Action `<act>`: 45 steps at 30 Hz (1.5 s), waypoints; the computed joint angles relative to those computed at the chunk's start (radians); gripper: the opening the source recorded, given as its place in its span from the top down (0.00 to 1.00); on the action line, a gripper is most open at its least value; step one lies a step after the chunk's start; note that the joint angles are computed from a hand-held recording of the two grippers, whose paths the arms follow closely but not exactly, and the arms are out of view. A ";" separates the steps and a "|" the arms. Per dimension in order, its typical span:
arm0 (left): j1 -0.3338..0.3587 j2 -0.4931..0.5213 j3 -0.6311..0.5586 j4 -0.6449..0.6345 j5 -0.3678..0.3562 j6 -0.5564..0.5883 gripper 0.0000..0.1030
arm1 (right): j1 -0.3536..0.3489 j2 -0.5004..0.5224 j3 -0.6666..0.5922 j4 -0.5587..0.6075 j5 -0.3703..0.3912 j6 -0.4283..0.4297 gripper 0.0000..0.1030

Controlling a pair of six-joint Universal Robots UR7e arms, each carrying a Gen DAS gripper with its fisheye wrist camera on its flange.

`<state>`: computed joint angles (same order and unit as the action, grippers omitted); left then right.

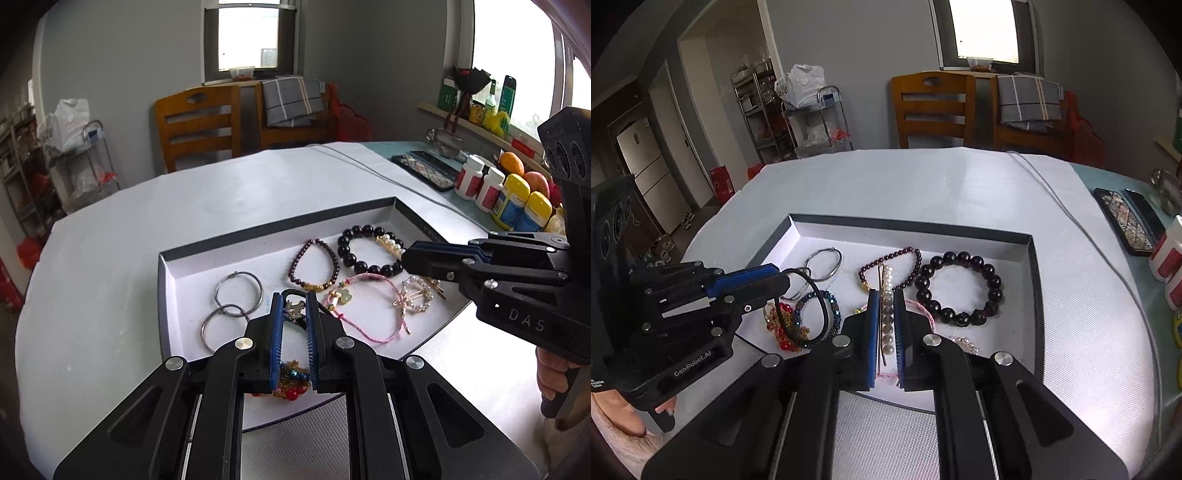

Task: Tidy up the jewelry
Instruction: 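Carry the hair tie over the box with the left tool while the right tool carries the pearl clip, then open the left tool in the box while the right tool releases the pearl clip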

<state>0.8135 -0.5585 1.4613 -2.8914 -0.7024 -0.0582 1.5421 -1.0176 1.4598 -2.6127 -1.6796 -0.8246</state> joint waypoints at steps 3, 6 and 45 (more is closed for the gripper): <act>0.012 0.011 -0.006 0.020 -0.007 -0.010 0.88 | -0.009 0.017 -0.018 0.041 -0.007 0.010 0.92; 0.017 0.020 -0.010 0.033 -0.013 -0.005 0.88 | -0.010 0.031 -0.021 0.039 -0.036 -0.001 0.92; 0.043 0.061 -0.104 0.022 0.018 -0.019 0.44 | -0.039 0.062 -0.081 0.119 -0.007 0.087 0.76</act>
